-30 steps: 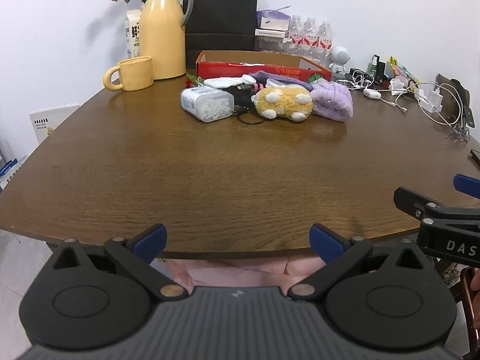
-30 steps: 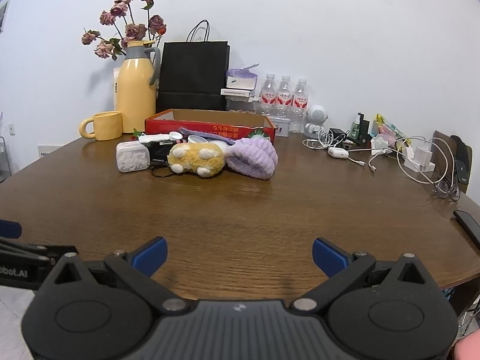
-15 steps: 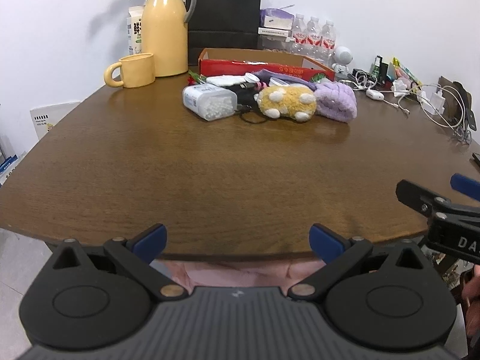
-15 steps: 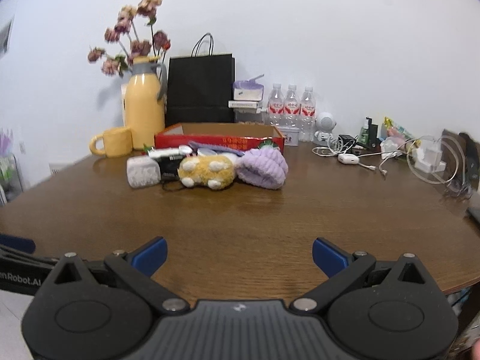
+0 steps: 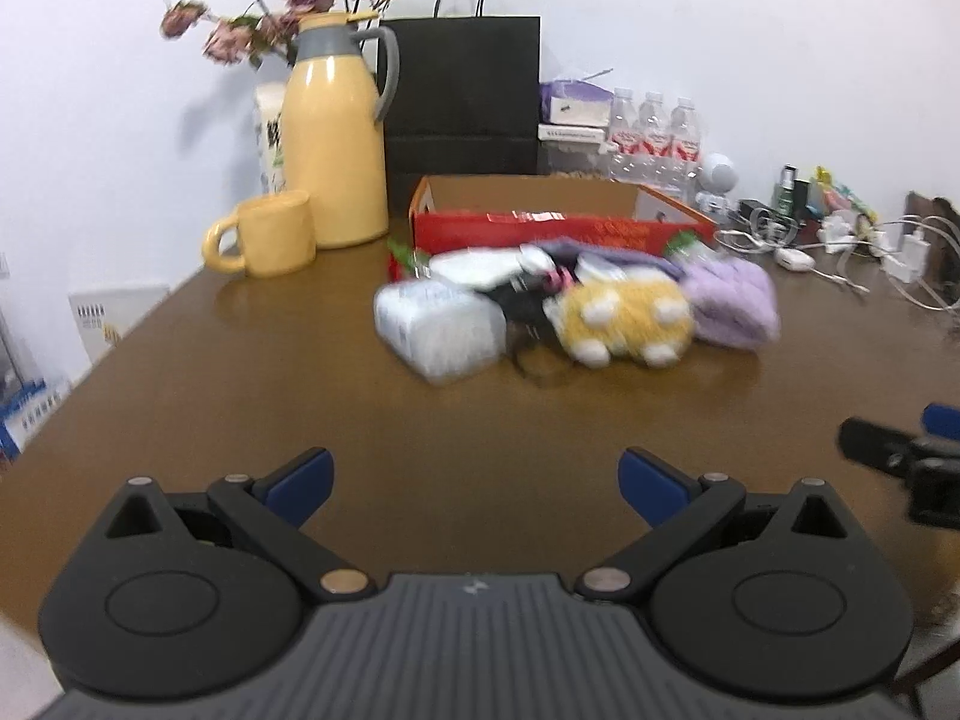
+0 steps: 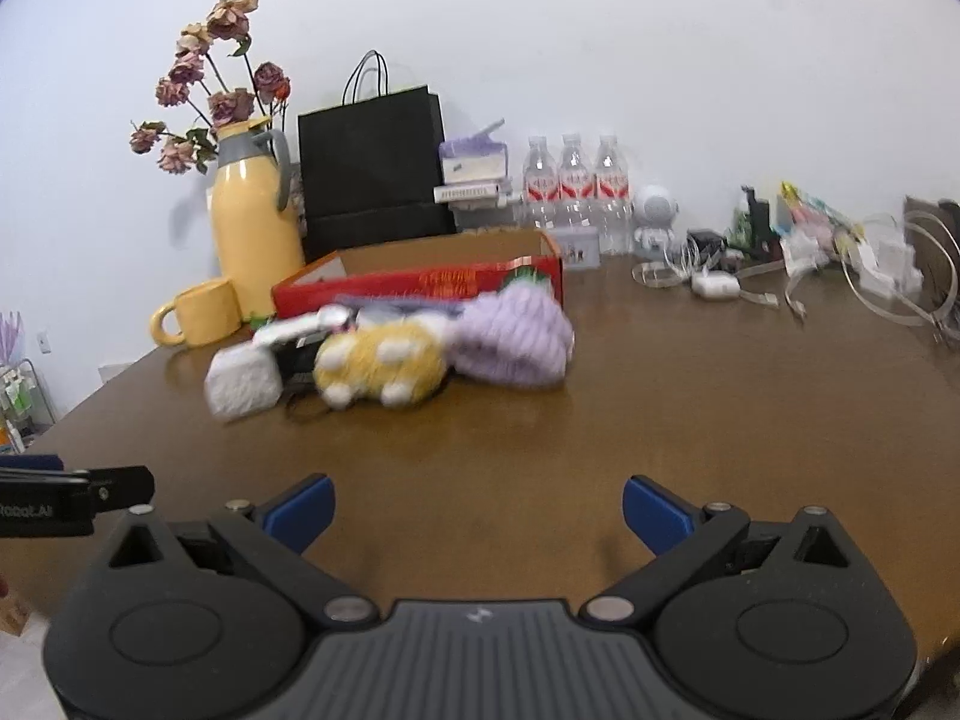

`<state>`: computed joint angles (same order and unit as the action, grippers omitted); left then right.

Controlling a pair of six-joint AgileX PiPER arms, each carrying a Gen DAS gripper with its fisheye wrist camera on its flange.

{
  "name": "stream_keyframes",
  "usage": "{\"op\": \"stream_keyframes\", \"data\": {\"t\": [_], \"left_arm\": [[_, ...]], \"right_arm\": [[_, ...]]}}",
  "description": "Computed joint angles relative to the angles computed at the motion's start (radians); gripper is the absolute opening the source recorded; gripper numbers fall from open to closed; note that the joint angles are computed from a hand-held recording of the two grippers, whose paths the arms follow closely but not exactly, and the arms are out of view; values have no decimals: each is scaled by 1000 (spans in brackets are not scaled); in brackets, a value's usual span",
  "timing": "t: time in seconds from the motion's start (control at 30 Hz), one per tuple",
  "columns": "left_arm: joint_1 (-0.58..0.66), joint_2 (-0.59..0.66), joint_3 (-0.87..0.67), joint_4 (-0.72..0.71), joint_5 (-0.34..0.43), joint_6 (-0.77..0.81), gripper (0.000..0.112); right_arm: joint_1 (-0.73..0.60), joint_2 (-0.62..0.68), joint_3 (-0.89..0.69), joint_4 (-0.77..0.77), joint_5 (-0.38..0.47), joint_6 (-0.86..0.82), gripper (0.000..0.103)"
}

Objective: Organize objects
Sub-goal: 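Grasp the white cotton-swab box with left tool while right tool grasps lilac towel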

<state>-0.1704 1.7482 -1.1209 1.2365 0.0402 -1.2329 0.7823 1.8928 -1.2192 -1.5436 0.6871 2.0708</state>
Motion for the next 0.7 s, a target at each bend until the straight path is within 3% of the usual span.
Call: {"op": "stream_keyframes", "data": {"t": [0.13,0.3,0.4,0.47,0.53,0.57,0.63,0.67,0.7], "left_arm": [[2,210,-313,-400,77,394,103],[12,484,-805,-900,311,837,103],[21,644,-1086,-1019,487,964,102],[27,703,-1187,-1058,556,997,98],[38,710,-1182,-1085,557,1015,98],[48,689,-1130,-1111,519,1023,97],[57,652,-1047,-1119,464,1002,94],[63,630,-999,-1127,433,1000,85],[69,608,-958,-1144,409,1009,78]], "right_arm": [[-123,93,-186,31,-113,-162,94],[-257,292,-569,366,-182,-565,93],[-314,415,-790,631,-174,-816,93],[-338,486,-911,772,-143,-928,91],[-357,542,-1002,884,-114,-989,91],[-363,558,-1021,924,-114,-1003,89],[-371,564,-1014,968,-143,-1014,72],[-370,562,-1006,965,-146,-1007,55],[-364,554,-987,925,-146,-969,49]]}}
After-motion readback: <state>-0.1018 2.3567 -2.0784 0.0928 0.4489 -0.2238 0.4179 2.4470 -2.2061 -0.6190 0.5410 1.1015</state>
